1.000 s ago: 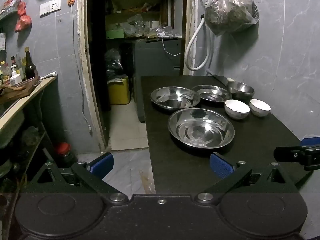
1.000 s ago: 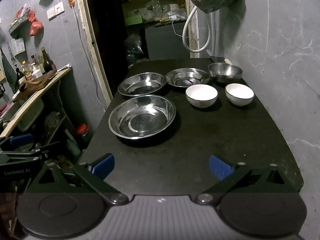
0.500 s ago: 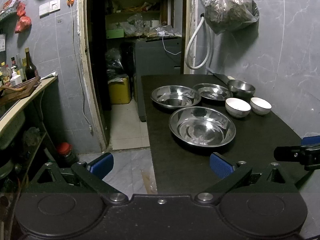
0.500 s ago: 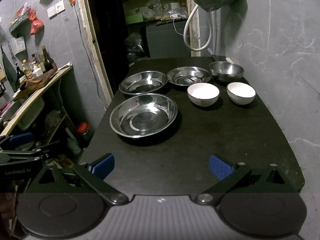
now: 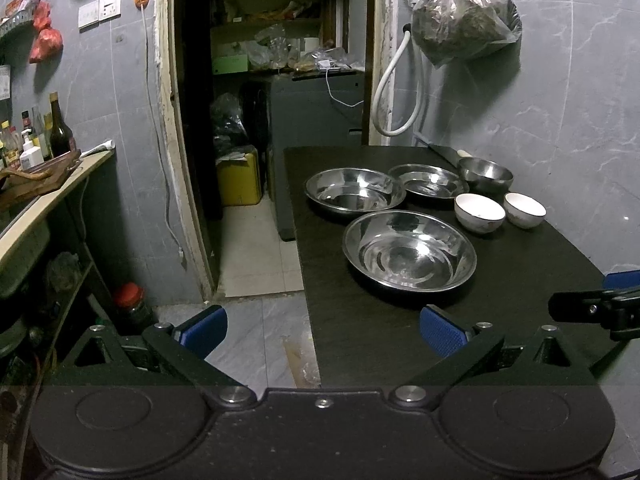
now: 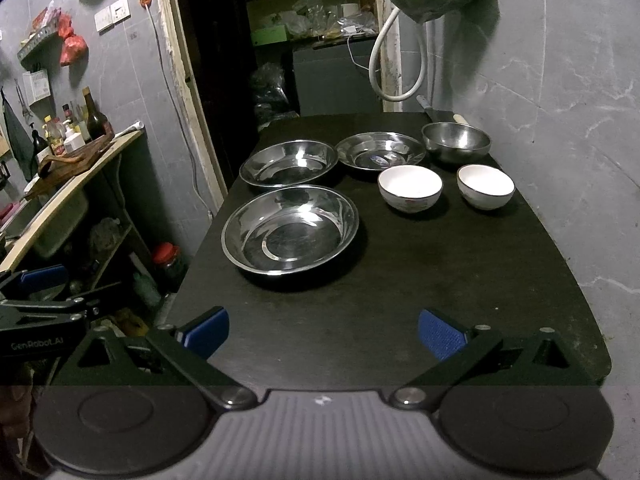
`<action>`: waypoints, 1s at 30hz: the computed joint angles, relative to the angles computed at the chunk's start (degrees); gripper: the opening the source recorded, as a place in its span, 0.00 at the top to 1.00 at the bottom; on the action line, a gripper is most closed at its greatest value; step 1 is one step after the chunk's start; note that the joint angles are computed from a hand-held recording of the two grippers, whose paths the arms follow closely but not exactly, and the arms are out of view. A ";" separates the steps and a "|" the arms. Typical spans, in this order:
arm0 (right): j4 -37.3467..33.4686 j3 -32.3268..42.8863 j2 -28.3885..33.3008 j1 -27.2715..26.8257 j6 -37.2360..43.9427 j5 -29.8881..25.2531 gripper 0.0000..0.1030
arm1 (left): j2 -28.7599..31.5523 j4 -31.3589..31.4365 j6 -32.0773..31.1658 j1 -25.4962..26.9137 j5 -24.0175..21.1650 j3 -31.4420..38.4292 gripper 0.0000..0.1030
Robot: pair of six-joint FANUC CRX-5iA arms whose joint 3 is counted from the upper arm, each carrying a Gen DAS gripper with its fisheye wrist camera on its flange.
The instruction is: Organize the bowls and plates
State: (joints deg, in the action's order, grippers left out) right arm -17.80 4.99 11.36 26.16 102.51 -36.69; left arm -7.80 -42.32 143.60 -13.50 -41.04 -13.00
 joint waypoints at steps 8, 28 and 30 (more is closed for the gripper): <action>0.71 -0.36 -0.33 0.39 -0.73 0.07 0.00 | 0.34 0.24 -0.29 0.02 -0.20 0.46 0.01; 0.93 -0.38 -0.21 0.45 -0.88 0.16 0.00 | 0.13 0.62 -0.81 0.26 -0.09 0.28 0.01; 0.94 -0.35 -0.21 0.43 -0.85 0.09 0.00 | 0.22 0.60 -0.80 0.22 -0.16 0.39 0.01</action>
